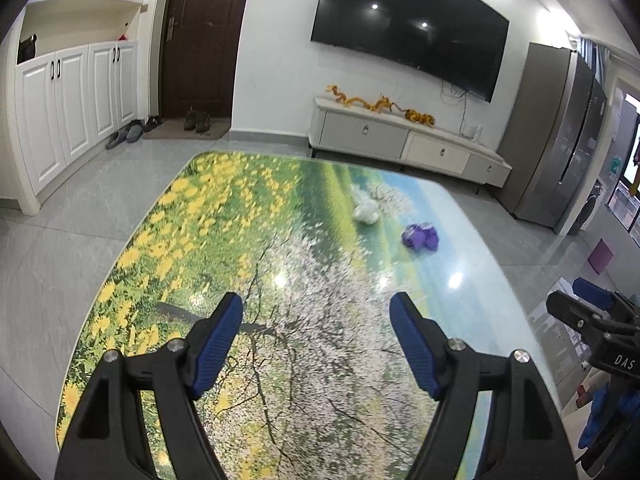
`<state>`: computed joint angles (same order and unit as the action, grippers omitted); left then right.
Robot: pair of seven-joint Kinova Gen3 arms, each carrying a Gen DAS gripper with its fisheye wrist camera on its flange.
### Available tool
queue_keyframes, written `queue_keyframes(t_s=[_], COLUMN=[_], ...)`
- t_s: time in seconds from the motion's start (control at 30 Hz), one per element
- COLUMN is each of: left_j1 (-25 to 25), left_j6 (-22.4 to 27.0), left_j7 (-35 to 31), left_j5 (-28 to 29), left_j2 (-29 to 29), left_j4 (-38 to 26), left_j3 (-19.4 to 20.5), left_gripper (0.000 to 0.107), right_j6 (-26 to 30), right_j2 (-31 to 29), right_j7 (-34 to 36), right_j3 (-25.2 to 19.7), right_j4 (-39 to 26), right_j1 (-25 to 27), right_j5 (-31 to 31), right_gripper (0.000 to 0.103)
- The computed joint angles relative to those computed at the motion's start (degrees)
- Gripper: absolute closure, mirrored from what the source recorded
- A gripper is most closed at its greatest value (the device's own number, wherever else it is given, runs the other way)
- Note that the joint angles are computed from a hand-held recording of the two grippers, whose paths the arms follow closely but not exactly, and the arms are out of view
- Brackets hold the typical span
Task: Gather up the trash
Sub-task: 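Move both tools back over the table toward the remaining trash, then grasp the white plastic bag with the left gripper while the right gripper grasps the purple bag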
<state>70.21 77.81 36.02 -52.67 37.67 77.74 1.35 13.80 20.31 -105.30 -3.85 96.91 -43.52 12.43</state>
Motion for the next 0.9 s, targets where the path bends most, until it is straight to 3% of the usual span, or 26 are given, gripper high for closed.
queue_keyframes(t_s=[0.4, 0.6, 0.9], left_j1=[-10.1, -16.0, -24.1], left_j6=[-16.9, -24.2, -33.5], left_j7=[-5.5, -15.2, -30.4], left_j5=[1.3, 1.3, 6.9], left_j2=[-1.6, -0.2, 4.0], left_j4=[7.0, 4.9, -1.7], left_j3=[-0.8, -2.8, -6.1], left_gripper=[0.033, 0.033, 0.033], right_j6=[6.0, 9.4, 15.8], right_j2=[12.9, 21.0, 29.9], right_j7=[12.9, 20.9, 27.5], right_j3=[-9.0, -11.8, -11.1], right_j4=[-14.2, -25.1, -40.2], right_j1=[8.2, 10.4, 10.7], right_j5=[-7.7, -12.4, -17.8], right_gripper=[0.009, 0.009, 0.009])
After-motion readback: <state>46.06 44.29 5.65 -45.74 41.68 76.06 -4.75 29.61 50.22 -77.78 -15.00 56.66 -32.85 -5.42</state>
